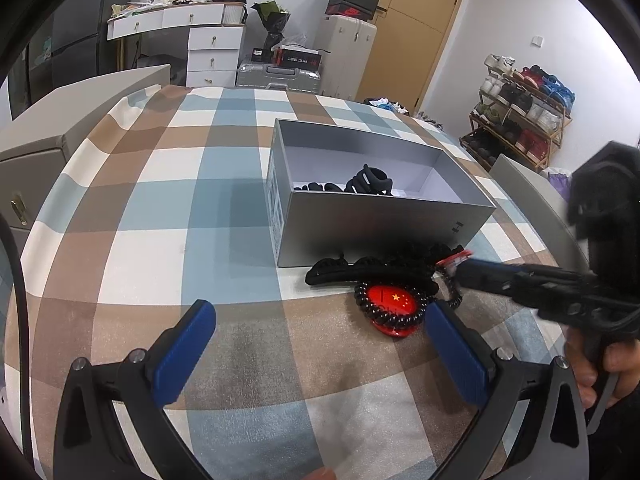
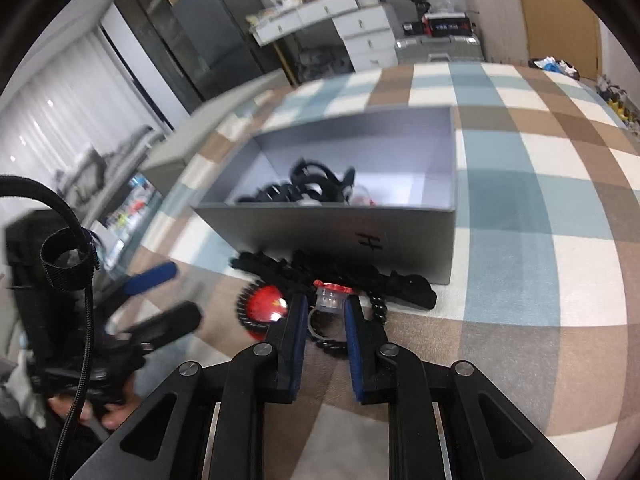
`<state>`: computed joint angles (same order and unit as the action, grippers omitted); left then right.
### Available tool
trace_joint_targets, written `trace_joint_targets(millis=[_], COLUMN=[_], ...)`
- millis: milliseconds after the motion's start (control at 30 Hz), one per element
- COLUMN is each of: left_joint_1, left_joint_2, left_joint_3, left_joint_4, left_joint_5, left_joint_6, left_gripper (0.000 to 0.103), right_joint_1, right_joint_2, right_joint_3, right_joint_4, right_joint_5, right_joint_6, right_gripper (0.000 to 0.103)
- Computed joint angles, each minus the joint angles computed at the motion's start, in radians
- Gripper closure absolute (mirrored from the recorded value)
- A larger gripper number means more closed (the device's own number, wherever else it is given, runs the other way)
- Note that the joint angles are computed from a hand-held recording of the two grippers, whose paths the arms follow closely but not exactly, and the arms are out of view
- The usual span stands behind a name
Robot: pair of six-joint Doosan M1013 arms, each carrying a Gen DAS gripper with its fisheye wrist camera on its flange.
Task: Organize jewelry
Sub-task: 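Withdraw the left gripper from the box while the right gripper holds the ring, then grasp the black bead bracelet with the left gripper while the right gripper holds the ring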
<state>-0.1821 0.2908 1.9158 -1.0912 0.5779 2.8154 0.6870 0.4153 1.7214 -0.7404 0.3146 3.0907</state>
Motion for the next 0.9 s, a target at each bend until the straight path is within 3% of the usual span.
trace_joint_targets(millis=[167, 267, 533, 900], left_joint_1=[-0.005, -0.006, -0.027, -0.039], left_joint_2=[0.003, 0.009, 0.002, 0.002], left_joint_3=[-0.005, -0.016, -0.012, -0.008], left_joint_4=[0.003, 0.019, 0.036, 0.02], left_joint_5=[0.024, 0.066, 0.058, 0.041], left_joint_6=[-0.005, -0.012, 0.03, 0.042], left_gripper=[0.001, 0.001, 0.001, 0.001], right_joint_1=[0.01, 0.017, 0.031, 0.034], right_joint_2=[-0.036, -0.046, -0.046, -0.064], right_joint_3=[0.048, 0.059, 0.044, 0.073], right_joint_4=[-0.233, -0.282, -0.227, -0.331], right_joint_5=[-0.038, -0.021, 0.08, 0.085], right_joint_6=[0.251, 0.315, 0.263, 0.378], right_gripper=[0.085, 0.085, 0.085, 0.085])
